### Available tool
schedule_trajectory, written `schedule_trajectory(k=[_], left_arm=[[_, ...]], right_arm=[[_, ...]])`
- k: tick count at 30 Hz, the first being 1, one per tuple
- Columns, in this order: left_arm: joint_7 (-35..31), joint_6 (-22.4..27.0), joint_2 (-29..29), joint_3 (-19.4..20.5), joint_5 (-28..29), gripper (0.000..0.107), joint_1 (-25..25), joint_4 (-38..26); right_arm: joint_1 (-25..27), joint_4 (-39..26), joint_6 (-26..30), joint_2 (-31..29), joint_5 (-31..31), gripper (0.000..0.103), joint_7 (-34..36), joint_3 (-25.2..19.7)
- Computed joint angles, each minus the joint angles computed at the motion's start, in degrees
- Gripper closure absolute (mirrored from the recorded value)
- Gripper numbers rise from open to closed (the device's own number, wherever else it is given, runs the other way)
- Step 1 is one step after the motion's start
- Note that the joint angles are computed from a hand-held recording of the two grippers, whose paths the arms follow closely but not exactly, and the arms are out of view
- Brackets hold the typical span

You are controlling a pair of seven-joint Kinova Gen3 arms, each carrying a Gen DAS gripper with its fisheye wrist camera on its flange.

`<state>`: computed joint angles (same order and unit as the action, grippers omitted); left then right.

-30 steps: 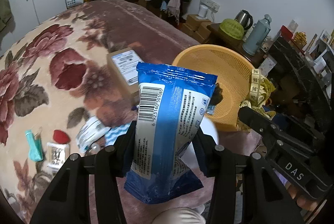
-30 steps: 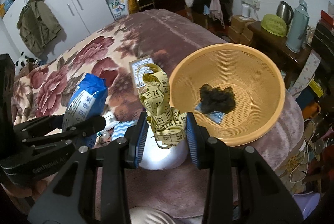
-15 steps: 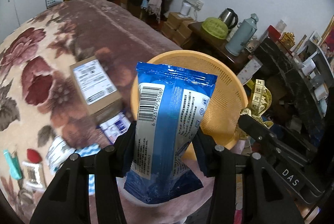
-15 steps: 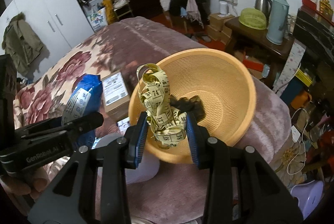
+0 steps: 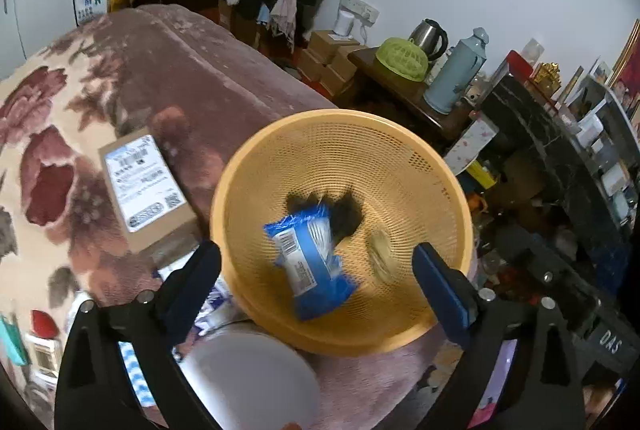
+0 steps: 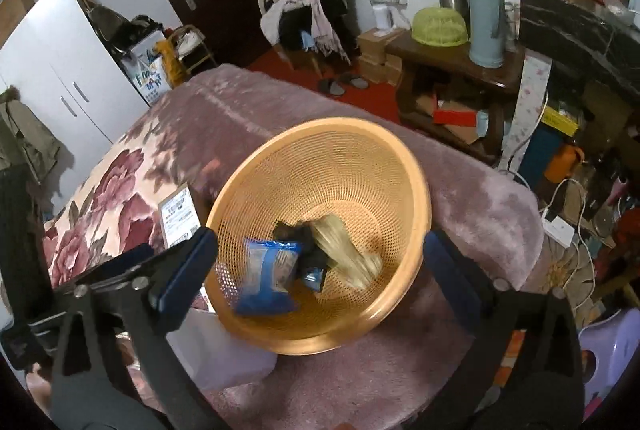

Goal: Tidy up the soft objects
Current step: 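Open both tools to drop the wipe pack and tape measure into the basket, then withdraw both tools from the basket toward the remaining items on the bed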

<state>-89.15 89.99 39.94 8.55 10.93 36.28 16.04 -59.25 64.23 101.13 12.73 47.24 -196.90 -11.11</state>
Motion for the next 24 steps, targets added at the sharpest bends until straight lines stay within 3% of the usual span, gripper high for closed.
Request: schedule_trajectory(k=[7, 24], left_arm=[[-2.0, -7.1, -7.0, -1.2, -3.8, 0.005, -0.6, 12.3], [-3.7, -11.4, -15.0, 1.0, -3.0, 0.005, -7.6, 25.6]], right_arm=[[-0.8, -2.5, 2.2, 1.6, -1.5, 0.0, 1.3, 0.5], [-4.9, -11.2, 5.0, 6.6, -2.2, 0.0, 7.0, 3.8]])
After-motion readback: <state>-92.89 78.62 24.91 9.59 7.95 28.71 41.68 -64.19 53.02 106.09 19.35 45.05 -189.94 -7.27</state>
